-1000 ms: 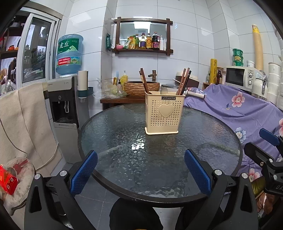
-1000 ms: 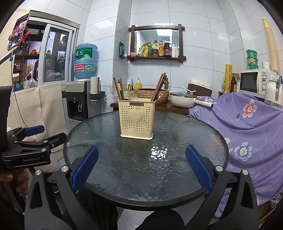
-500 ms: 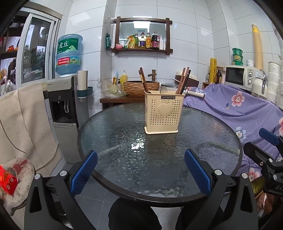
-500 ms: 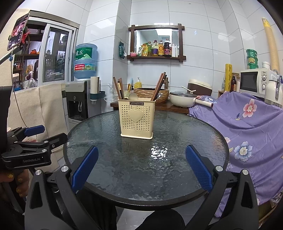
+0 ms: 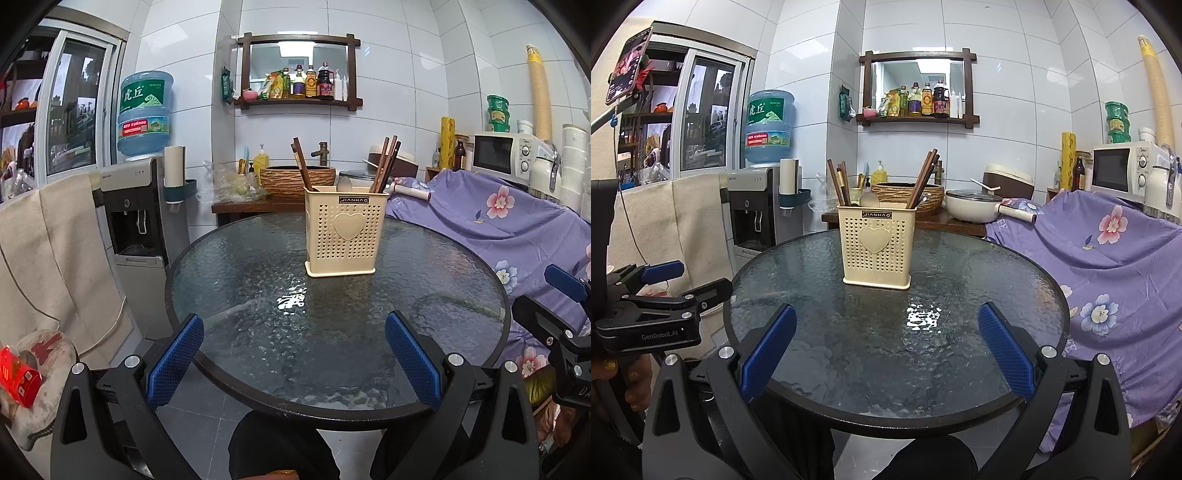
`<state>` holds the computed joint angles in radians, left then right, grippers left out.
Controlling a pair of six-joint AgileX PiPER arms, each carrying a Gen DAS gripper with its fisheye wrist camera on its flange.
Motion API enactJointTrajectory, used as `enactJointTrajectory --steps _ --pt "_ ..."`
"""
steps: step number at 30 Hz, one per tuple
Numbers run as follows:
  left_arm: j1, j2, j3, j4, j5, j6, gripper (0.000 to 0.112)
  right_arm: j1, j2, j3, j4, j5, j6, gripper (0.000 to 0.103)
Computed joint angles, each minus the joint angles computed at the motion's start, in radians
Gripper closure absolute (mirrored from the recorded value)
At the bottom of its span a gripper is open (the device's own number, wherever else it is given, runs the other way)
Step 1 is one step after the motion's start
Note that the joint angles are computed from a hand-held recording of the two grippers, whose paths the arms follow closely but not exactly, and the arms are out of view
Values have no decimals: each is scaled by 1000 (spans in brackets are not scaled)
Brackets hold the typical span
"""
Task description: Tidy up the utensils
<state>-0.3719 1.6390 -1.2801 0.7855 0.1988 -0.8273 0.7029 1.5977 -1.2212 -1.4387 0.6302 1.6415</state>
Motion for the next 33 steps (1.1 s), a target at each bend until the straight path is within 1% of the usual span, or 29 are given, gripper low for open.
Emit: enactJointTrajectory --steps 10,33 --pt "-7 -1 2 38 7 -37 16 0 1 0 1 0 -2 6" --pt "-9 1 -2 30 10 -27 16 -2 1 9 -3 -7 7 6"
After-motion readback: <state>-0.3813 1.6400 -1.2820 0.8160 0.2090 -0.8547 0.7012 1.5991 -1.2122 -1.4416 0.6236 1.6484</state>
